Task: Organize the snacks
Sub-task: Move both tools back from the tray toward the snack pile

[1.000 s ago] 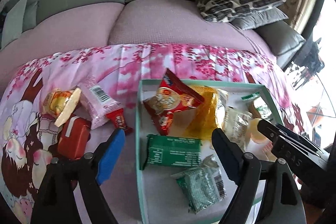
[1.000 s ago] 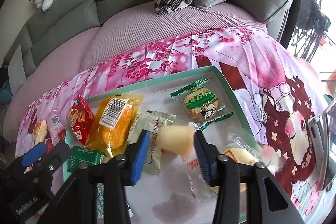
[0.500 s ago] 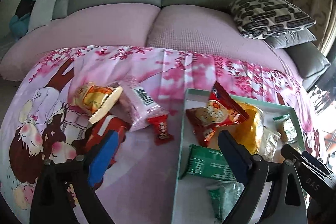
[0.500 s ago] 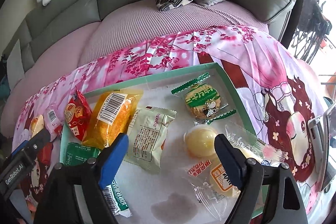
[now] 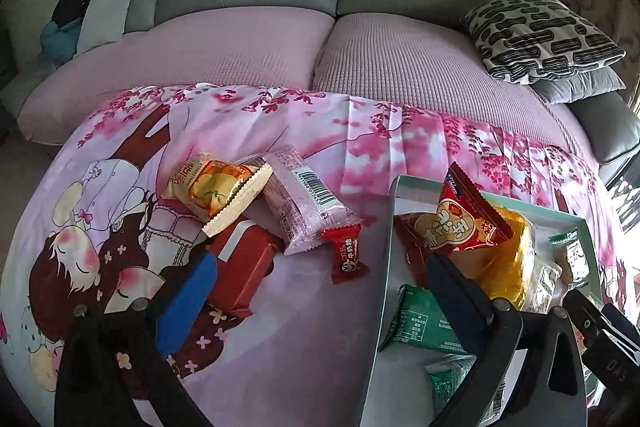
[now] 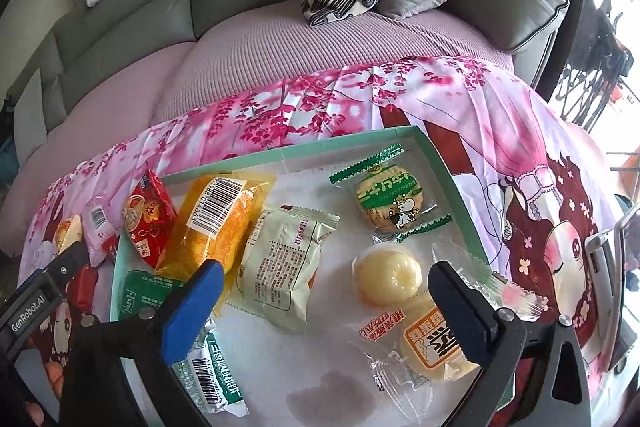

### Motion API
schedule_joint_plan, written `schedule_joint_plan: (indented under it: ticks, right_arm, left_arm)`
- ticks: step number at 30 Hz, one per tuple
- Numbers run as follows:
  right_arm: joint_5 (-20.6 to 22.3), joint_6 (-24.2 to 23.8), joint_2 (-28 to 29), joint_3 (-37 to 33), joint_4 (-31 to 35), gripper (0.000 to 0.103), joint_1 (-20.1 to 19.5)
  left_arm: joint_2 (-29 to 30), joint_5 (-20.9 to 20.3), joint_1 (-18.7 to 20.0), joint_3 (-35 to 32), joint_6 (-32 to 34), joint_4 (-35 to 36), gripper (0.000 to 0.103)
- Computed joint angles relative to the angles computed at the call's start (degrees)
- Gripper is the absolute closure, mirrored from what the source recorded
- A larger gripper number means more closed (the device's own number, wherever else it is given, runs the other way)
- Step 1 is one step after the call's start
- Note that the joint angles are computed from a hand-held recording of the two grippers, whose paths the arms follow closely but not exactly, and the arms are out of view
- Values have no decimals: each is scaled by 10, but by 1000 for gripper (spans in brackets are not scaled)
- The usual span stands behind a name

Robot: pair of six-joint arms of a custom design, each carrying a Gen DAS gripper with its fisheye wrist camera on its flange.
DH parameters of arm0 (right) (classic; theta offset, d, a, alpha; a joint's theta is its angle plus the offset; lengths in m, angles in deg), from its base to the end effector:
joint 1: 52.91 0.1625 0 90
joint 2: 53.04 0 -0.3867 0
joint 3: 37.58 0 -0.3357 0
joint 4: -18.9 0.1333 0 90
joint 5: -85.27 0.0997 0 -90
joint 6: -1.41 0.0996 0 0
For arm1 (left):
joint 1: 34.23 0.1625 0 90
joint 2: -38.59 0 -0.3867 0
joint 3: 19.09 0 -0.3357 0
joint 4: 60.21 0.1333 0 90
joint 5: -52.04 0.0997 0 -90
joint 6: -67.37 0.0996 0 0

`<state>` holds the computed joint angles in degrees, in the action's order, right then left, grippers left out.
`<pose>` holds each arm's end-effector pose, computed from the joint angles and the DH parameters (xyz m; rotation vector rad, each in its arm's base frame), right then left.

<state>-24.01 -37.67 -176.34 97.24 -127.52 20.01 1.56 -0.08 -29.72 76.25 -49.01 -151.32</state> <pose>0.0215 -0.2719 0.4224 0.2929 -2.3902 0.6837 -0.4562 -0.2310 -0.0167 -0.1814 2.1391 -0.9292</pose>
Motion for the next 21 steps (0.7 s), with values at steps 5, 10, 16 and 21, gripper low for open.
schedule_joint_plan:
  ticks: [5,10,16,21]
  right_arm:
    - [0,1,0,-1,0,0,0]
    - [1,1,-1,-1,1,0,-1]
    - [-1,0,-3,-3,0,0,3]
    - [-7,9,-3,-2,-7,0,16]
  left_arm:
    - [2,-1,1,-3,4,1,0]
    - [3,-2,1,-4,5,2,0]
    - [0,1,-2,-5,9,2,0]
    - [-2,12,-6,-11,10,20,0]
